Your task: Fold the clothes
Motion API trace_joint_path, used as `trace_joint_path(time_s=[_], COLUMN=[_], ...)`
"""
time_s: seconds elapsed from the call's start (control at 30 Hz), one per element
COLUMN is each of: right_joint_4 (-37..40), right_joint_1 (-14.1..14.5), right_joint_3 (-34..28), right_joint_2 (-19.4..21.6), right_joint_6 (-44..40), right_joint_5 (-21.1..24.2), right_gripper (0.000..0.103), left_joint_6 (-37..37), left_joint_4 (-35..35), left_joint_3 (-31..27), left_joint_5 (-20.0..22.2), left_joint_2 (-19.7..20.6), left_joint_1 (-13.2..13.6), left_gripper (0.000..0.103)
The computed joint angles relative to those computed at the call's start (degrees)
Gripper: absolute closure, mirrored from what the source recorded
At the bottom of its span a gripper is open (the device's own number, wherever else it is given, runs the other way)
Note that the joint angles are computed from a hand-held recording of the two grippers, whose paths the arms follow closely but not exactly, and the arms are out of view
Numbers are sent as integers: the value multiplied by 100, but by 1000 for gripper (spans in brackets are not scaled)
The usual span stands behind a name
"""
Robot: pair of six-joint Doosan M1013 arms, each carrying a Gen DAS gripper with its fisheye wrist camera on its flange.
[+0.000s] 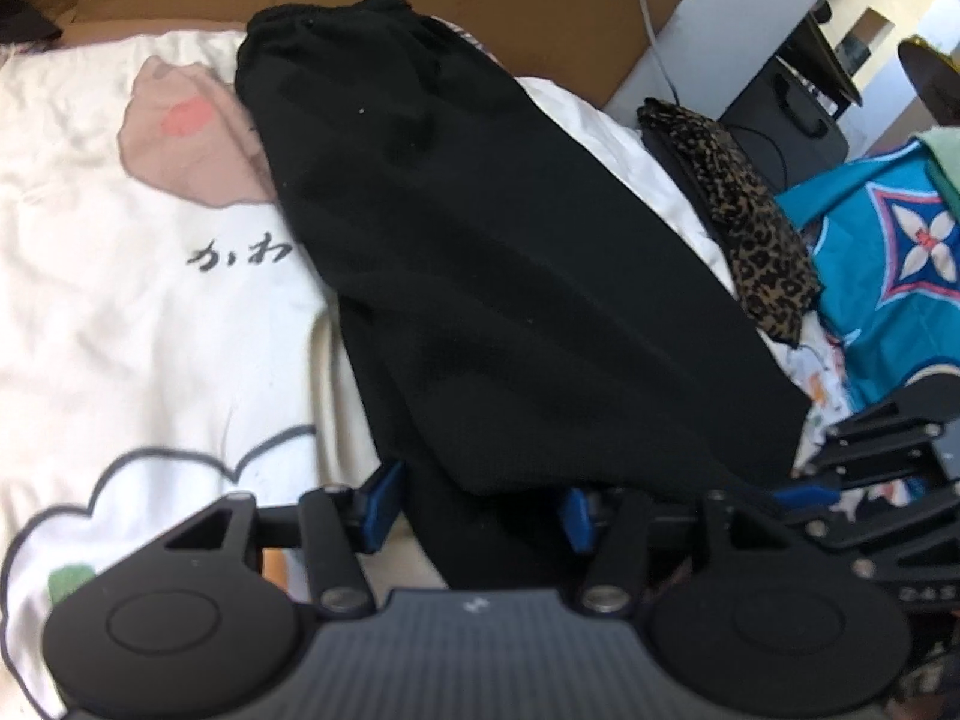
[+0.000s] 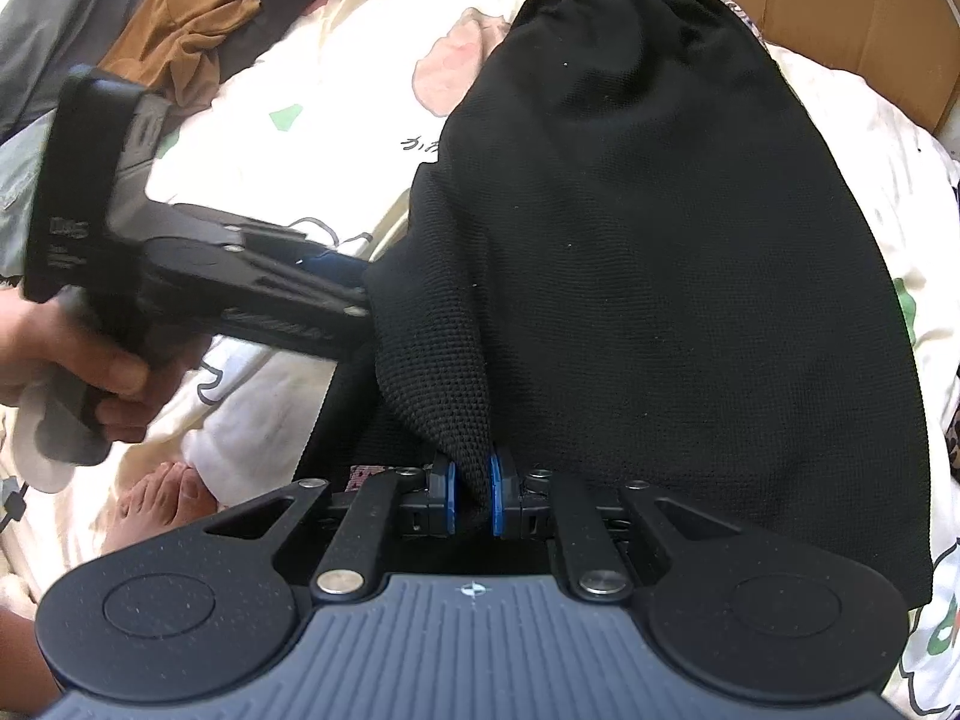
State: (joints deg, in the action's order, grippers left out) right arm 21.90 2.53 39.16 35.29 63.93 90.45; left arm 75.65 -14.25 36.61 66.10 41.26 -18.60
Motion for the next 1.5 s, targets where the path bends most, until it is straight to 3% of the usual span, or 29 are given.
trace_joint_path(time_s=[0.17,0.23,0.3,0.33,0.47,0.6,0.77,0.9,1.0,1.13,1.23,1.33,1.5], right_joint_4=[79,169,310,442,1061,973,33,-527,-633,-660,-635,-567,-459], right_joint_1=[-21,-38,-60,-85,-217,-269,-220,-187,-198,-198,-205,-223,-268], right_joint_3=[-94,-183,-295,-339,-510,-485,-332,-233,-45,61,68,154,211], right_joint_2=[58,102,153,172,252,236,233,272,215,188,199,171,151], right_joint_6=[99,160,215,258,499,615,964,1200,1131,990,1044,915,803], right_joint_5=[209,358,530,605,832,578,236,244,209,150,131,48,61], right_gripper=[91,88,73,59,58,57,58,58,58,57,57,55,54], left_joint_6=[-172,-136,-108,-133,-220,-409,-427,-539,-636,-1069,-1194,-1328,-1316], left_joint_4=[337,470,566,588,763,1020,1331,1521,1781,1601,1596,1615,1770], left_joint_3=[-17,16,78,126,345,569,808,853,902,1030,959,947,506], left_joint_5=[-85,-106,-137,-173,-302,-382,-477,-423,-284,-318,-364,-348,170], left_joint_2=[15,-17,-70,-109,-296,-473,-642,-682,-720,-801,-766,-794,-548], left_joint_1=[-52,-68,-73,-70,-64,-66,-71,-56,-66,1,-30,-32,-81], left_gripper=[49,58,72,75,89,95,97,98,98,97,91,70,67])
